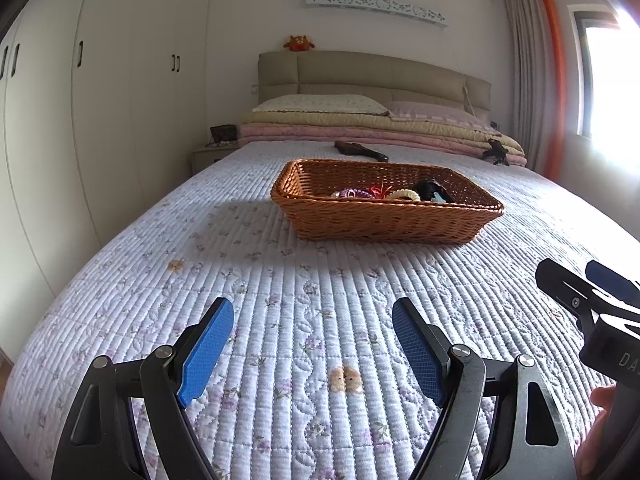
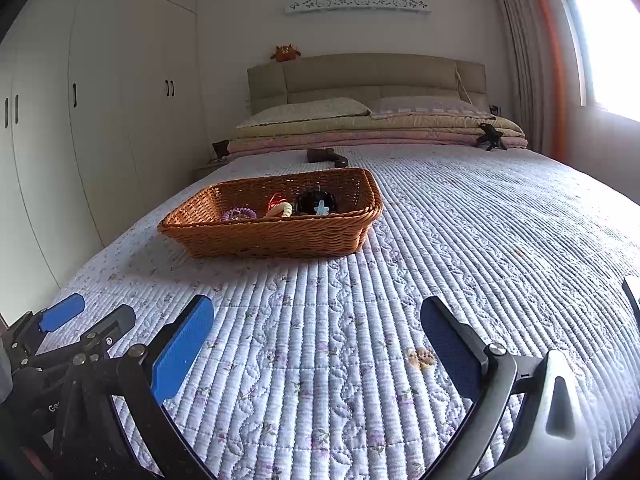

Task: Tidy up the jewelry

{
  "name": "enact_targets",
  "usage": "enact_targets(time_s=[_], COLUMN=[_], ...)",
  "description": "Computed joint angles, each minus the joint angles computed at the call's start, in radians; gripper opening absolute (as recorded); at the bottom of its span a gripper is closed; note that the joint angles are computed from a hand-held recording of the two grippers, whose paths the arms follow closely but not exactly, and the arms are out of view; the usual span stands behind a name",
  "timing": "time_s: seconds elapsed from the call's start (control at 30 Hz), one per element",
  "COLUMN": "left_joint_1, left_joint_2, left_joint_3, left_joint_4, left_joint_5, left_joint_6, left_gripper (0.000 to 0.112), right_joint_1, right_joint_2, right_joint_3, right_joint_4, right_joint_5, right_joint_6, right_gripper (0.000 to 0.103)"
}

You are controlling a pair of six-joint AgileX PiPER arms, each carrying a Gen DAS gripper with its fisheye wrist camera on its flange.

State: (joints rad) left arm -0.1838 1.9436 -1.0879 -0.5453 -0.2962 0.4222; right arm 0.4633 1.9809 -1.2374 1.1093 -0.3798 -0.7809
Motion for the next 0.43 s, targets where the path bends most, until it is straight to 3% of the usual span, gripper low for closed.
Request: enact_targets(time_s=[0.43], left_joint_1=[-0.005], left_joint_2=[-0.001], left_joint_3=[0.009], left_joint_4=[-0.025], left_joint_5=[-0.034], left_joint_6=[0.020], left_gripper=[0.082], right_joint_1=[0.002], right_joint_2=[0.001], right_joint_3=[0.000], right_joint_4=[0.000], right_joint_5=[0.000], right_joint_6=[-0.003], right_gripper=[0.103])
